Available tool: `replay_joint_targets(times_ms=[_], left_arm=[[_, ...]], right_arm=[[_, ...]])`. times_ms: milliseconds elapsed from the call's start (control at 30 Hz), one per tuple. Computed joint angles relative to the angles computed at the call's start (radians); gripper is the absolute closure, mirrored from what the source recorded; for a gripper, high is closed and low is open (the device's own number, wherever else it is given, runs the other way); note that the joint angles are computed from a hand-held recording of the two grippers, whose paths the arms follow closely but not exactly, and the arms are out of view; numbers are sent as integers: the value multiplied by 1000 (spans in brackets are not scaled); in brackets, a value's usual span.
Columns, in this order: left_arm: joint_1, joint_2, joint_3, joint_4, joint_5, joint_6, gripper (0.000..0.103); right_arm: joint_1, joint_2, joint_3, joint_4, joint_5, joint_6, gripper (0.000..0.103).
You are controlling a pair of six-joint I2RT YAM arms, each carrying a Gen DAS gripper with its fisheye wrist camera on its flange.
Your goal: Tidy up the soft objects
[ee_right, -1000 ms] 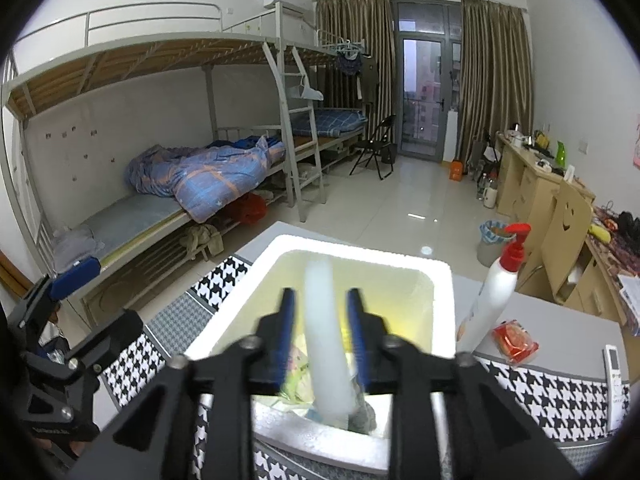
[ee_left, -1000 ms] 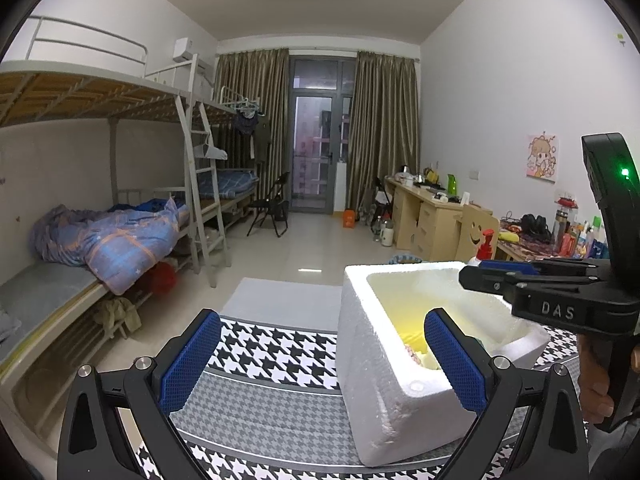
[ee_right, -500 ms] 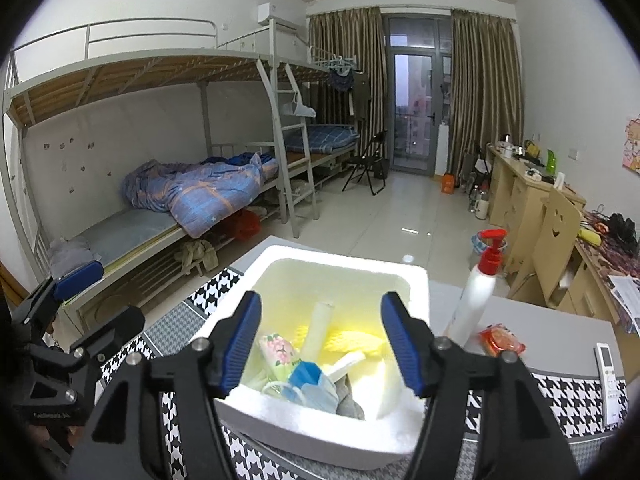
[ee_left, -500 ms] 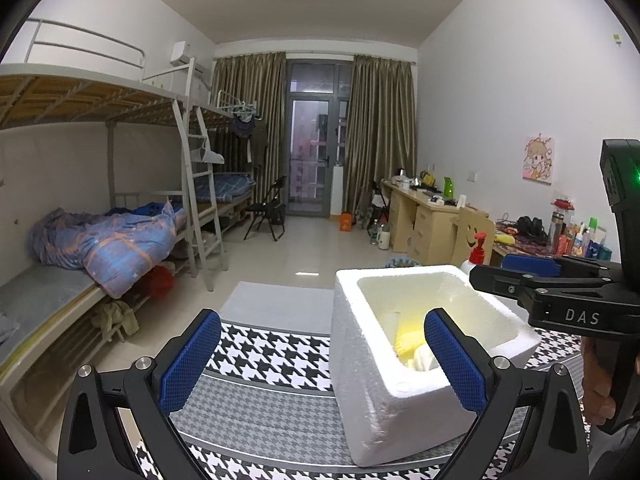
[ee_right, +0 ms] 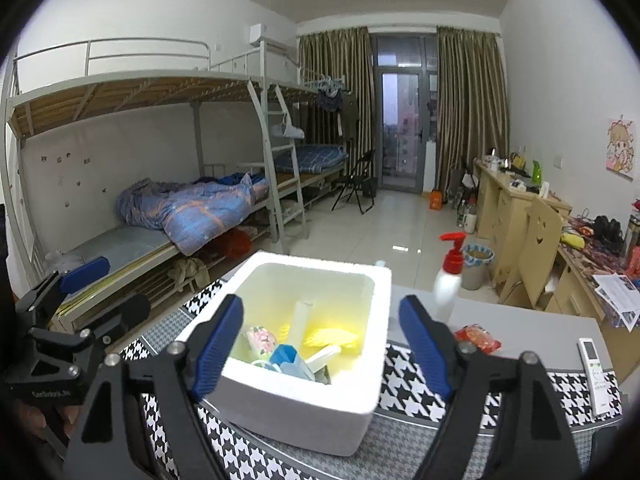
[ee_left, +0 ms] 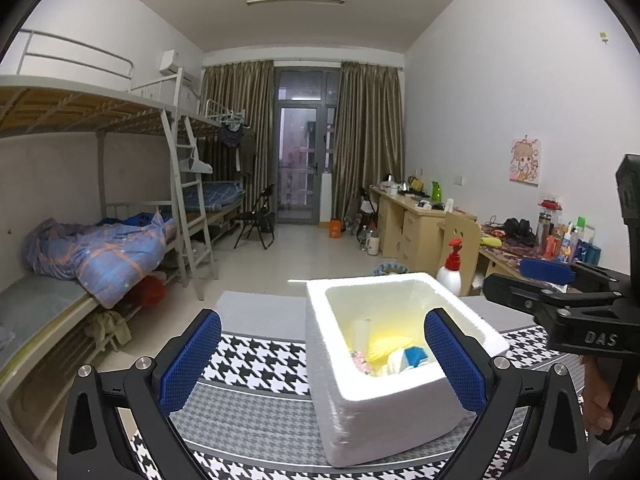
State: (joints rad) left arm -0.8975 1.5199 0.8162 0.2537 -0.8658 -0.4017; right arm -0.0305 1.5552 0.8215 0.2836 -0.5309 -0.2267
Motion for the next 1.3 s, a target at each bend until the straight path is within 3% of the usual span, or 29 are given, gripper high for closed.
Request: replay_joint_targets(times_ms=[167, 600, 800, 1300], left_arm=[[-23, 2, 10, 14, -11, 22, 1], [-116, 34, 28, 58, -58, 59, 1], [-153, 58, 11, 142, -104, 108, 1], [-178, 97, -27, 250, -109, 116, 1]], right_arm=[[-38, -42, -69, 81, -9, 7, 8], [-118, -97, -193, 225, -55, 61, 7], [-150, -93, -240, 290, -82, 92, 6], [-200, -73, -341, 454, -98, 123, 1]])
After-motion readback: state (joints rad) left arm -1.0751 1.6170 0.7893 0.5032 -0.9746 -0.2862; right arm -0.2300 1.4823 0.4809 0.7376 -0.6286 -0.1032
